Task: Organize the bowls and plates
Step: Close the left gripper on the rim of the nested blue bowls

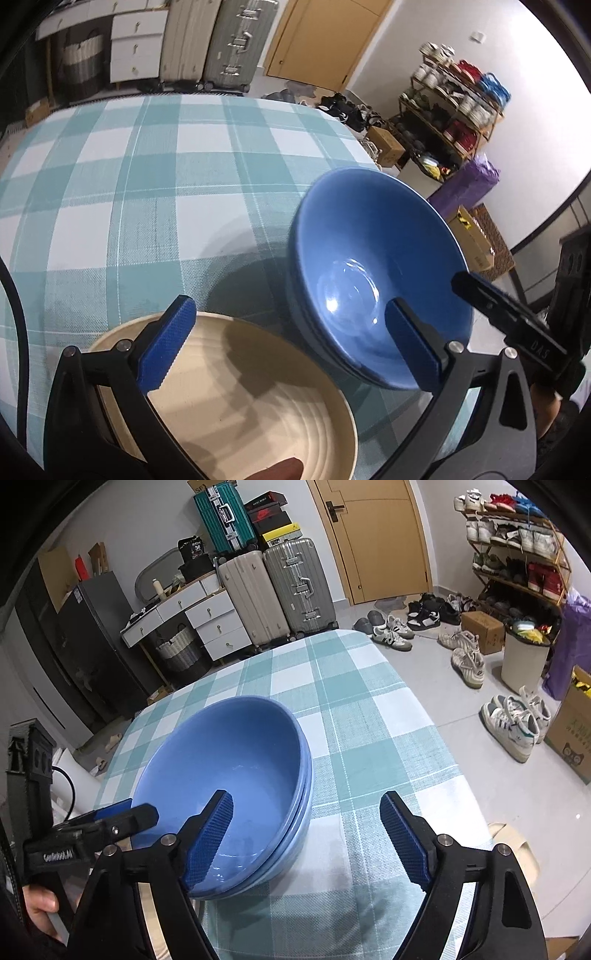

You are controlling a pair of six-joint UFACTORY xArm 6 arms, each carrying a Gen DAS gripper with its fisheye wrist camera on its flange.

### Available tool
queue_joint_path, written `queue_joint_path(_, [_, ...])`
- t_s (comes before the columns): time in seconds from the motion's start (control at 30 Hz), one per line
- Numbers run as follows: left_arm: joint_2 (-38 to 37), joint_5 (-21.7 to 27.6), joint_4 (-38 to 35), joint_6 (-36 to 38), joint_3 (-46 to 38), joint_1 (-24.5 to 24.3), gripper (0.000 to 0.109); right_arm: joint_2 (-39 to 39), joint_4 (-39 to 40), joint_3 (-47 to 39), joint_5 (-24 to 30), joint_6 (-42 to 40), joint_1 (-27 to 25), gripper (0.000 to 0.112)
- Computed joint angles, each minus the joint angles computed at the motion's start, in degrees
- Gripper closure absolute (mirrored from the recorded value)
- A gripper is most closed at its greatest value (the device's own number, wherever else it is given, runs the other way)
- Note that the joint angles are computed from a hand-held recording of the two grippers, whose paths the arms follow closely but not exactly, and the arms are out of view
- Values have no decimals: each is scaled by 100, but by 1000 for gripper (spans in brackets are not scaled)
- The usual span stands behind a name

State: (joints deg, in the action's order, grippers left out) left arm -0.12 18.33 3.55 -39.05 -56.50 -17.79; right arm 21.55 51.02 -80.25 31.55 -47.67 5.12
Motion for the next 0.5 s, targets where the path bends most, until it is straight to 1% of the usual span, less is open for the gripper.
queue_joint_path(0.07, [83,-40,-123,79,-26,47,7,53,30,-47,41,-28,7,30])
queue_joint_path(0.13, [156,-67,-230,214,-51,74,12,122,80,-123,114,-69,9,34])
queue_joint_path(0.2, [245,-106,-521,530,-95,75,26,187,59,-190,134,-55,19,38])
queue_joint_path(0.23, [280,-111,-607,625,-118,73,28,222,36,-226,142,-28,32,43])
queue_joint_path(0.27, [306,-159,-674,715,-122,63,34,252,3,-256,152,3,41,48])
queue_joint_path(0.3, [329,-224,-676,777,-127,54,43,281,-39,-285,156,34,51,51])
queue_joint_path(0.33, [321,-241,-533,688,-122,45,47,298,-93,-300,145,66,68,57])
queue_joint_path(0.37, [338,-212,-300,522,-154,41,54,299,-102,-297,141,56,72,63])
queue_joint_path(0.4, [341,-217,-211,467,-166,27,59,299,-105,-295,135,38,79,65])
queue_joint_path(0.43, [351,-270,-295,559,-168,6,62,298,-121,-289,119,31,92,72])
queue_joint_path(0.47, [360,-321,-447,704,-169,-18,69,297,-120,-282,98,12,104,79])
queue_joint_path(0.5, [371,-334,-565,826,-188,-44,74,291,-93,-273,79,-23,109,81])
